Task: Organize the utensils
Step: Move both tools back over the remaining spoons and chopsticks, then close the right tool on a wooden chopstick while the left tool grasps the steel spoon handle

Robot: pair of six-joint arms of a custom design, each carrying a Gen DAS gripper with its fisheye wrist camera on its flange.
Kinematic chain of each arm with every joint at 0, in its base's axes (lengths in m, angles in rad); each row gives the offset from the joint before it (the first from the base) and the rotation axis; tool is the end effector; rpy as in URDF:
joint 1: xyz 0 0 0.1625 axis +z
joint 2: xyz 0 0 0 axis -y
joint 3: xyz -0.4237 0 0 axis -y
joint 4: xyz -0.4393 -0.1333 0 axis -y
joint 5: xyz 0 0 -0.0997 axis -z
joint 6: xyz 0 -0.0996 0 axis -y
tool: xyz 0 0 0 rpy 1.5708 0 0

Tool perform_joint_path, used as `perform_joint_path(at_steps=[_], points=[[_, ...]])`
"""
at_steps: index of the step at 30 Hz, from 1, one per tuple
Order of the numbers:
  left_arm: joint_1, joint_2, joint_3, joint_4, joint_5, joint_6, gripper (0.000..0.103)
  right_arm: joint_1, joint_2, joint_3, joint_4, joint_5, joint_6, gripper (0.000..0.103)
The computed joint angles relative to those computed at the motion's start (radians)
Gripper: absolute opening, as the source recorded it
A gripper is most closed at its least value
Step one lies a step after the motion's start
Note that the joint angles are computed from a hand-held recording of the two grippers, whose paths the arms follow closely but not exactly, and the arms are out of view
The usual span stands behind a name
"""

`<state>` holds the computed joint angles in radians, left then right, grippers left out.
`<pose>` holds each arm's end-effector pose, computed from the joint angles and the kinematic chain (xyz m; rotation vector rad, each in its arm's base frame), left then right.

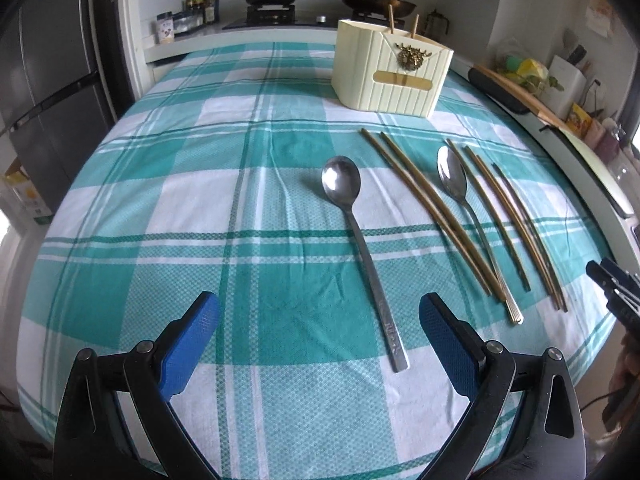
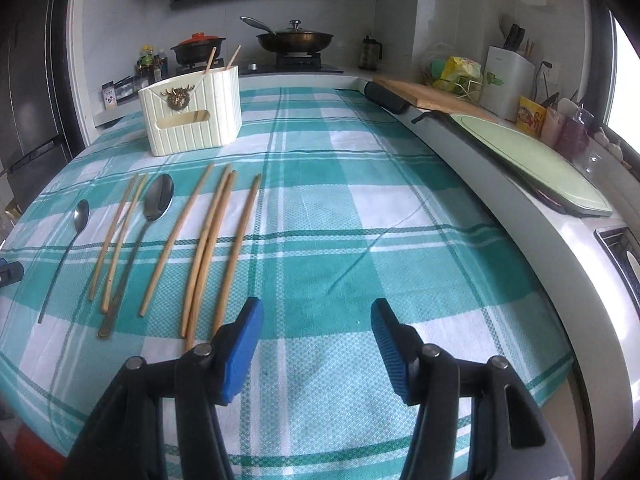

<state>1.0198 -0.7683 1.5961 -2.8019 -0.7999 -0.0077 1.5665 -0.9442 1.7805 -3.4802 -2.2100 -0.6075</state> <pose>-0.2051 -0.7209 0.1068 0.4534 2.3717 -0.7421 0.0710 -0.6610 0.2291 0.2248 -2.0881 0.9633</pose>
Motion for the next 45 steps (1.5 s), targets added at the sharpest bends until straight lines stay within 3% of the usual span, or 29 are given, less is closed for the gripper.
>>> perform_joint_path(at_steps=[17,26,30,38,42,45], points=[[-0.011,0.034,0.008,-0.122,0.086,0.079,0.1,0.0,0.028,-0.017,-0.034,-0.044,-0.045,0.057],[-0.002,0.036,0.004,-0.125,0.081,0.07,0.1,0.007,0.048,-0.029,-0.074,-0.06,-0.11,0.057],[0.001,0.039,0.003,-0.127,0.079,0.058,0.1,0.0,0.036,-0.022,-0.055,-0.047,-0.079,0.057],[0.011,0.039,-0.006,-0.088,0.06,0.018,0.1,-0.026,0.003,-0.019,0.057,0.005,0.059,0.057],[0.015,0.039,-0.013,-0.061,0.05,0.0,0.1,-0.035,-0.012,-0.047,0.164,0.086,0.12,0.057],[0.014,0.038,-0.011,-0.061,0.048,0.001,0.1,-0.039,-0.014,-0.087,0.262,0.15,0.167,0.048]])
